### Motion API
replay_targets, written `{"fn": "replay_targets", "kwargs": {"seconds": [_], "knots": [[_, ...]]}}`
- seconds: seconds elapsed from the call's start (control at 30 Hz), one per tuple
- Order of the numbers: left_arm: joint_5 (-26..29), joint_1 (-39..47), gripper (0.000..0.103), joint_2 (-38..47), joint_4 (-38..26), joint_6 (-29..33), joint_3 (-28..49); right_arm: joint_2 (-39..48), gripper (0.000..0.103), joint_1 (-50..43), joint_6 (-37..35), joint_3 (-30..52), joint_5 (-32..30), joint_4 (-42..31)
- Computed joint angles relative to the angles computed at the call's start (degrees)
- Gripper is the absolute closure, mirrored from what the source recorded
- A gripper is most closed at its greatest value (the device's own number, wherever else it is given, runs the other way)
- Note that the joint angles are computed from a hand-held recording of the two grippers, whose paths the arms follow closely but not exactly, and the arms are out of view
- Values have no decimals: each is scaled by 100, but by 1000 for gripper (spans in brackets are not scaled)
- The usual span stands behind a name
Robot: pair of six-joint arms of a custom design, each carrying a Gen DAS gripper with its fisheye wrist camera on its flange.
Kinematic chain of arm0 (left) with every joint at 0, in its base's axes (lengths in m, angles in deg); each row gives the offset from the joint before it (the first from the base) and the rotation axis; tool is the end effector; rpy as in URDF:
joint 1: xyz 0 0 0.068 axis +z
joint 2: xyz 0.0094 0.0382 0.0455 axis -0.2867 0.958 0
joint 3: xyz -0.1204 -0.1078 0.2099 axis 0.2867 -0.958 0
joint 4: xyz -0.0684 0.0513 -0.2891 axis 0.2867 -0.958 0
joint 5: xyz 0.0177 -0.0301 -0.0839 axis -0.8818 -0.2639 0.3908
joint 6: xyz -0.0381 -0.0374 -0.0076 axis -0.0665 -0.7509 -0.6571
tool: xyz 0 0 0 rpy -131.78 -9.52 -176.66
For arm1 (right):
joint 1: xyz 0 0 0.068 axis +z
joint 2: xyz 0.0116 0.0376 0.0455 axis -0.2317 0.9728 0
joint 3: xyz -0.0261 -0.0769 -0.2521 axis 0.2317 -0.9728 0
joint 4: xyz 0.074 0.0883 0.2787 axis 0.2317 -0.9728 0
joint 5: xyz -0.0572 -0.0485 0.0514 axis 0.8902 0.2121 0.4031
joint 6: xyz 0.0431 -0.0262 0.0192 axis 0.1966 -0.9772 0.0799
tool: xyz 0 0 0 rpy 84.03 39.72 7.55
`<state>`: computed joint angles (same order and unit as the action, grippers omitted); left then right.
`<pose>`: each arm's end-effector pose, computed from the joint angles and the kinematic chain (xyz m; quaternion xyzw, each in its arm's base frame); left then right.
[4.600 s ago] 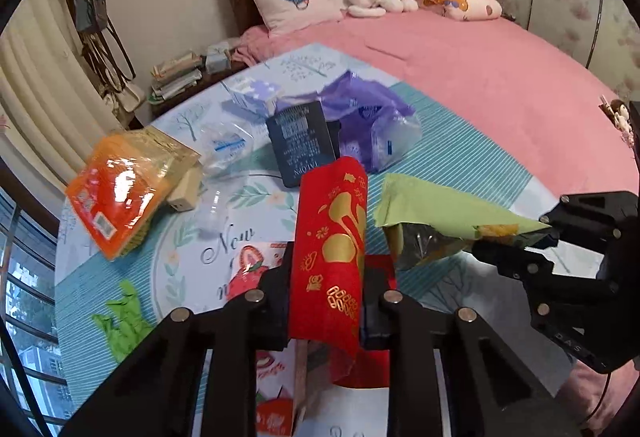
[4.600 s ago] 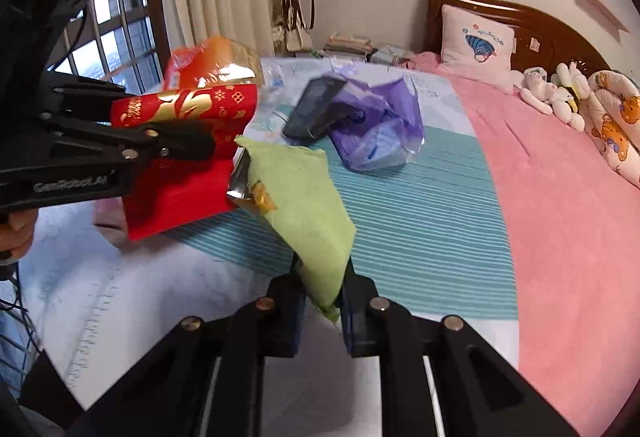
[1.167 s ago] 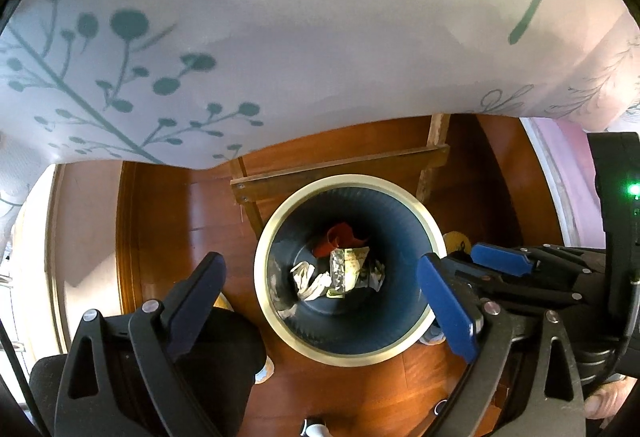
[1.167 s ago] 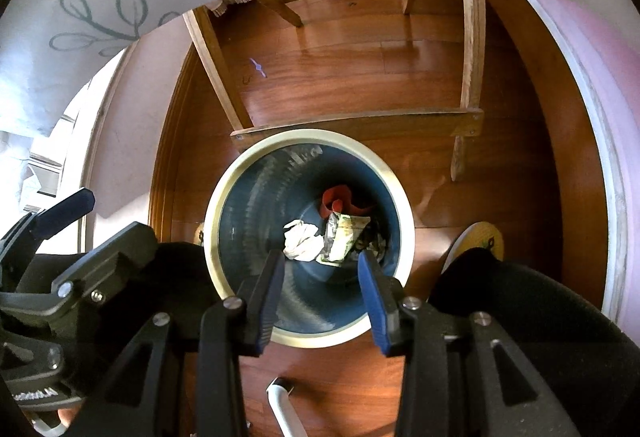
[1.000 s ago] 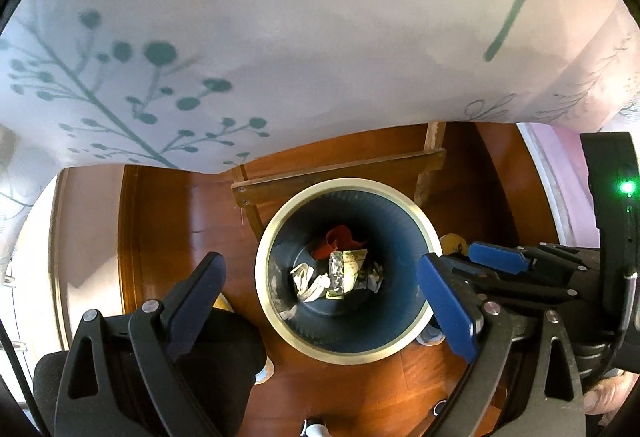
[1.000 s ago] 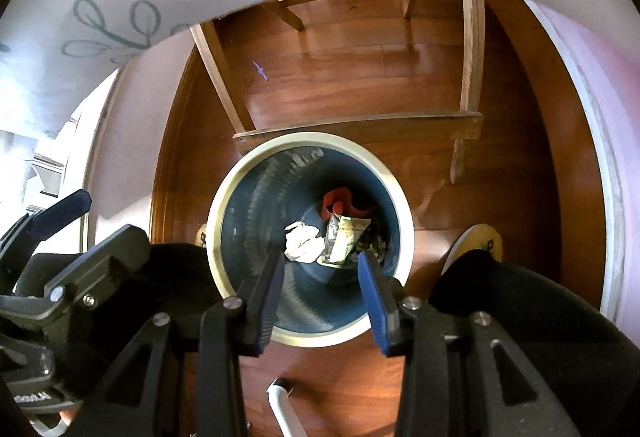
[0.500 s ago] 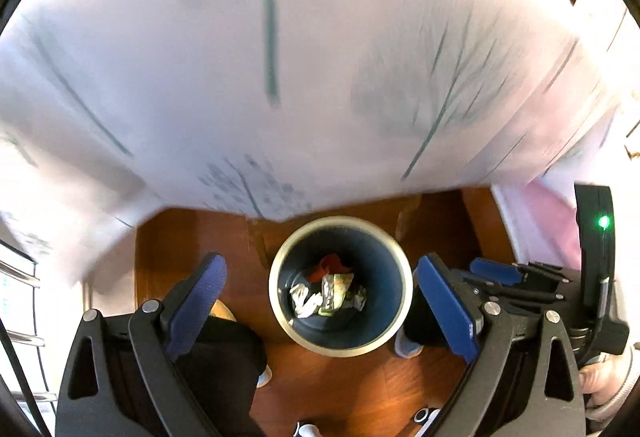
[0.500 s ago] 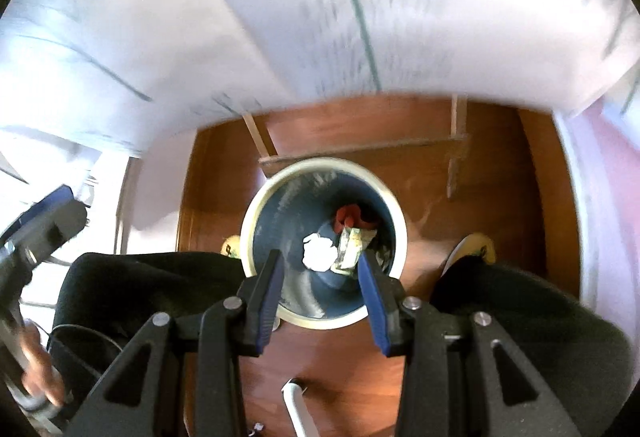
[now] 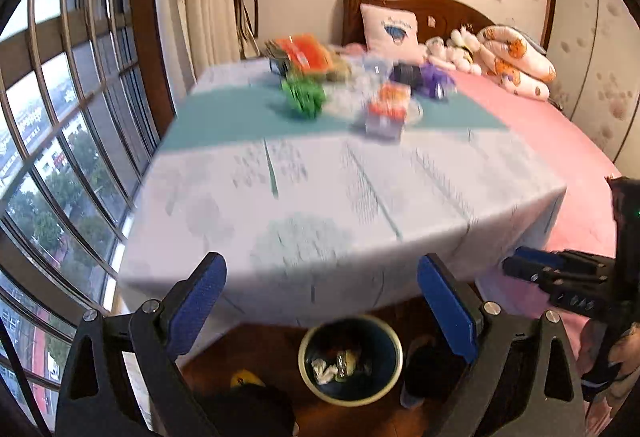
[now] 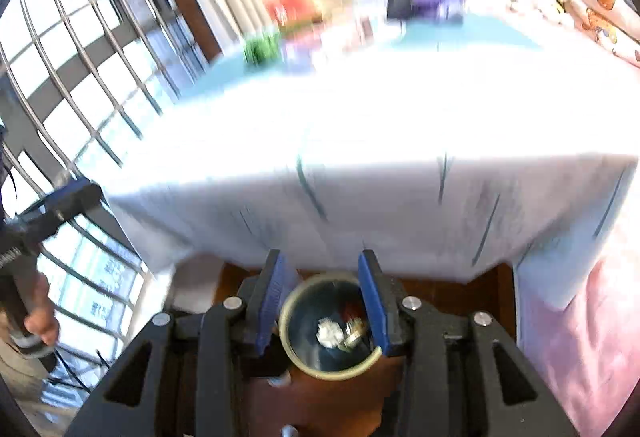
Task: Collect trash
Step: 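Lift both tools back over the table toward the green paper and juice carton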
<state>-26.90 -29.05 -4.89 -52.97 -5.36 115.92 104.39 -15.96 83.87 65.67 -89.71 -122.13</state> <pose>0.1996 -0.0548 0.3380 0.2590 0.8781 -0.1383 0.3778 0.1075 -0.0019 0.2974 0.1683 0.9146 0.0938 0.3555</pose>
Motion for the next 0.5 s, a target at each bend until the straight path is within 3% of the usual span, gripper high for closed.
{"fn": "replay_targets", "kwargs": {"seconds": [0.07, 0.2, 0.37, 0.5], "knots": [[-65, -44, 7, 294, -74, -115, 487, 372, 64, -381, -237, 517, -265, 43], [-224, -60, 8, 991, -212, -249, 1474, 1145, 49, -720, -520, 1345, -429, 305], [-248, -95, 7, 2041, -418, -318, 2717, 2284, 47, -1094, -802, 2189, -538, 760], [-465, -294, 7, 2994, -427, -413, 3613, 3237, 29, -1223, -613, 2921, -620, 810]]}}
